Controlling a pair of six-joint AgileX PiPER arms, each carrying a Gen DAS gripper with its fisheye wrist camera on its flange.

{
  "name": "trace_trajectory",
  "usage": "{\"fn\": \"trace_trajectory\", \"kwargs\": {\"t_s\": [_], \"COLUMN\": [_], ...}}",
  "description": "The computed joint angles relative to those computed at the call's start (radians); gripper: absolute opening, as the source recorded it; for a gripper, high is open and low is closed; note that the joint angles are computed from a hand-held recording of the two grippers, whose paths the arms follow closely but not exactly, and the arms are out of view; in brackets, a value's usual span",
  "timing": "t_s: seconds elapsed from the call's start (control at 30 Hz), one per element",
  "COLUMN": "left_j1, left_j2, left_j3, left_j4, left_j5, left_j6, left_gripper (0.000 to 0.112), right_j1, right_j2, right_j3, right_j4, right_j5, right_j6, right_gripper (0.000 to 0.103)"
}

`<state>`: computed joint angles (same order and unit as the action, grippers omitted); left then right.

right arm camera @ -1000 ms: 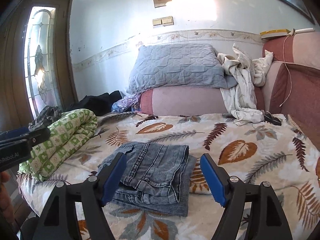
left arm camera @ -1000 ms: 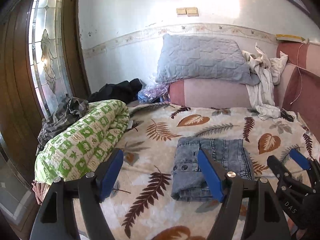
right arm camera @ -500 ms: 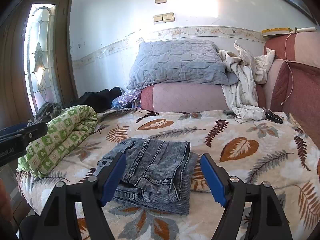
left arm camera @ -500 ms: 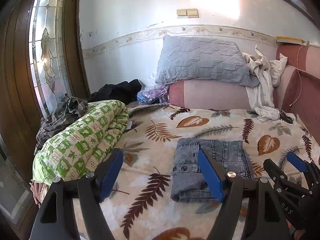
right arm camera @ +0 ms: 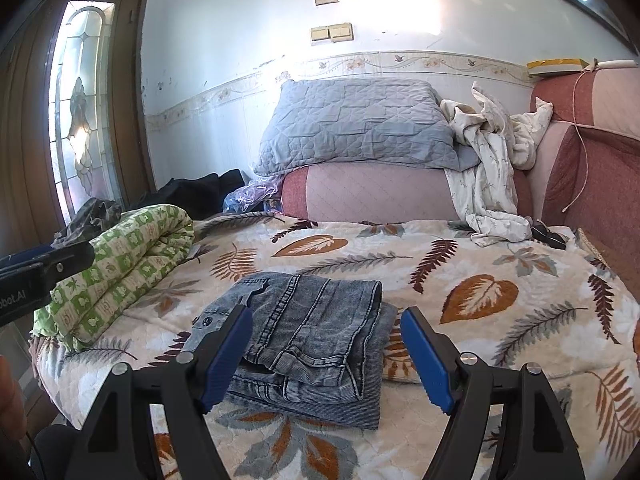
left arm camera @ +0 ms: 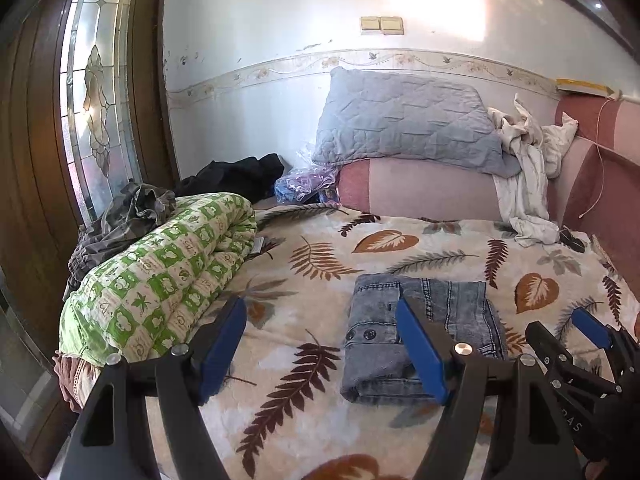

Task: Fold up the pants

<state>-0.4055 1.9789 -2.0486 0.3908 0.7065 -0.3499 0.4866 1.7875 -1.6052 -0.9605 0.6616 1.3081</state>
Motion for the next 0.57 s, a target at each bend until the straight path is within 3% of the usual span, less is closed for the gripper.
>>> {"fn": "trace_trajectory", "kwargs": {"t_s": [0.57], "left_j1": [0.058], "left_j2": [0.01], "left_j3": [0.015], "left_j4": [-0.109], "left_j5": [-0.031], "left_j6": [0.077], "left_gripper": [0.078], "right_j1": [-0.015], "right_j2": [0.076], "right_j3": [-0.105], "right_j4": [0.102], "right_j5": [-0.006], "right_j6": [-0.11], "right_gripper": [0.08]}}
